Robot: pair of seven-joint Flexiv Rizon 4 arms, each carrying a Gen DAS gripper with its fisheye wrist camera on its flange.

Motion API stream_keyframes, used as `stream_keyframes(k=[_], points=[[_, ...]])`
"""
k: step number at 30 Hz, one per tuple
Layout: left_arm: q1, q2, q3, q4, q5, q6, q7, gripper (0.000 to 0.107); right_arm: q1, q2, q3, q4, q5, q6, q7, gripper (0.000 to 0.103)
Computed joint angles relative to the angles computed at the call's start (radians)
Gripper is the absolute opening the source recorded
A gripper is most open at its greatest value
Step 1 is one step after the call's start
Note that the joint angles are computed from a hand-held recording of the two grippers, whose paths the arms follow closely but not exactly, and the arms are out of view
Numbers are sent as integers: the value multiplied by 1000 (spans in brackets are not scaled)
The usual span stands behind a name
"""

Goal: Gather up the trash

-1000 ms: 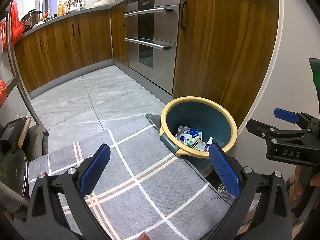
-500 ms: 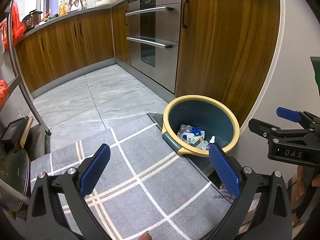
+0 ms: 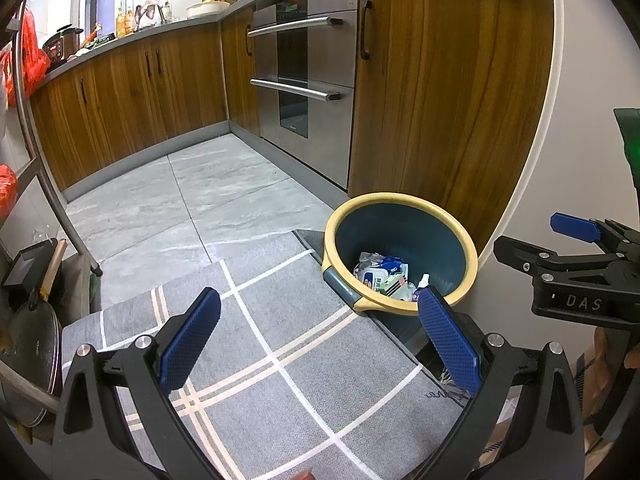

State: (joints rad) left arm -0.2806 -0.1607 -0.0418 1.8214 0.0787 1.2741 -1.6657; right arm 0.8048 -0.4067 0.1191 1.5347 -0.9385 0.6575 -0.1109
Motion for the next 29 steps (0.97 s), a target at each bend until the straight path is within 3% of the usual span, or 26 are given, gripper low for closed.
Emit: stream_keyframes(k=[16, 22, 29], points=[[6, 9, -7, 22, -22, 41, 29, 97, -2, 2, 1, 3, 1, 1, -2, 98], [38, 11, -73, 78, -210, 103, 225, 97, -3, 4, 2, 5, 0, 2, -4, 98], [-1, 5, -6, 30, -97, 10, 100, 98, -4, 3, 3, 2, 11, 3, 3, 98]])
